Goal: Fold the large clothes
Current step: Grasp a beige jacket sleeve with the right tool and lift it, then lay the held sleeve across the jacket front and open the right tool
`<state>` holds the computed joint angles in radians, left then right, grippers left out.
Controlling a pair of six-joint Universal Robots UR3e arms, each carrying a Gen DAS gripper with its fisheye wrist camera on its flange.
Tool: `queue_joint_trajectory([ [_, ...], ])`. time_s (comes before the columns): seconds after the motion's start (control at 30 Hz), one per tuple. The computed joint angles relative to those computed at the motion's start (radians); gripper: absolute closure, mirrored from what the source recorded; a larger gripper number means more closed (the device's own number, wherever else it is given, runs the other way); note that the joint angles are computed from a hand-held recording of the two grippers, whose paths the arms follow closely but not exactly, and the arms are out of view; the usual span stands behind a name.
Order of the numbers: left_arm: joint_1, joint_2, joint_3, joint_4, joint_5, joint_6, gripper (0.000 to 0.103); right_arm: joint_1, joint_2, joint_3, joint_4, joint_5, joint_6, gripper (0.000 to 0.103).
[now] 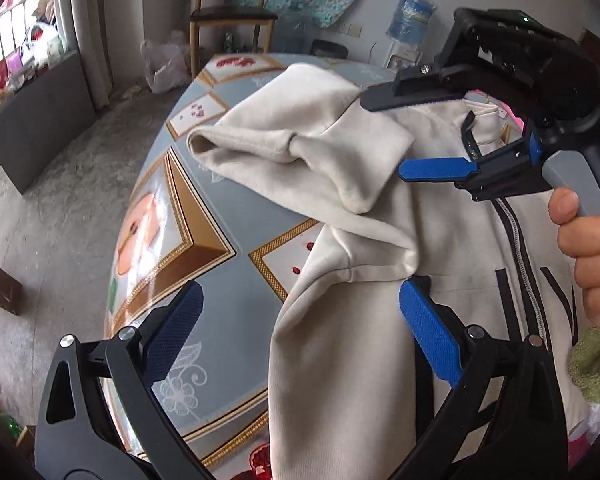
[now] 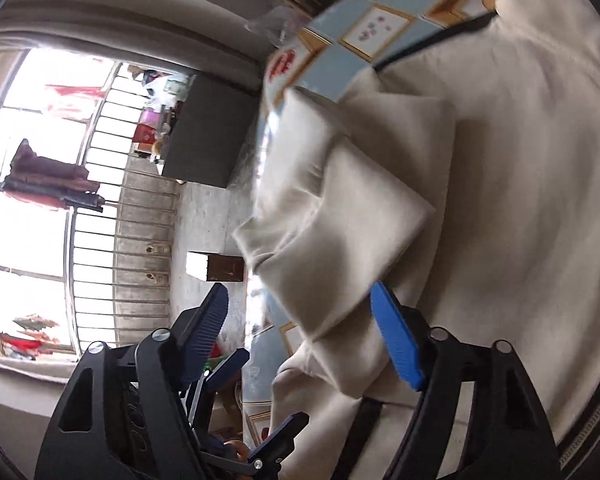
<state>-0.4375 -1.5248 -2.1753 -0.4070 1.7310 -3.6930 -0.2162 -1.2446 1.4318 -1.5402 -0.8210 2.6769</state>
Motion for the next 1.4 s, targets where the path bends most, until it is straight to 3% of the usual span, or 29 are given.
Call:
queue_joint_trajectory([
  [0.13,0.01,-0.037,0.022,-0.035,0.0,-0.001,0.008,0.023,0.046,0.032,-0.077,-0.043,0.05,0.045],
  [0.23,-0.024,-0.067,0.053,-0.06,0.052,0.006,0.008,0.034,0.059,0.068,-0.13,-0.041,0.07,0.051],
  [0.43,-0.038,-0.087,0.078,-0.079,0.076,-0.007,0.008,0.027,0.068,0.039,-0.131,-0.037,0.098,0.066],
  [0.5,-0.046,-0.098,0.088,-0.084,0.097,-0.018,0.008,0.04,0.062,0.054,-0.191,-0.065,0.128,0.085],
  [0.6,-0.073,-0.137,0.129,-0.119,0.151,-0.038,0.008,0.065,0.058,0.057,-0.268,-0.127,0.139,0.096],
  [0.73,-0.081,-0.113,0.114,-0.127,0.155,-0.049,0.008,0.094,-0.046,0.097,-0.34,-0.163,0.123,0.097],
  [0.93,-0.07,-0.016,0.045,-0.072,0.095,-0.015,0.008,-0.021,-0.231,-0.021,-0.071,-0.009,-0.003,0.098],
  [1.07,-0.147,0.025,0.046,-0.058,0.169,-0.036,0.008,-0.248,-0.334,-0.221,0.335,0.053,-0.278,0.098],
  [1.23,-0.173,-0.014,0.136,-0.164,0.176,-0.031,0.008,-0.619,-0.218,-0.618,0.855,0.034,-0.651,0.098],
  [1.3,-0.18,-0.054,0.18,-0.213,0.18,-0.027,0.008,-0.72,-0.177,-0.662,0.908,-0.01,-0.711,0.098],
  [1.4,-0.169,-0.094,0.217,-0.252,0.161,-0.017,0.008,-0.799,-0.158,-0.515,0.773,-0.093,-0.699,0.098],
])
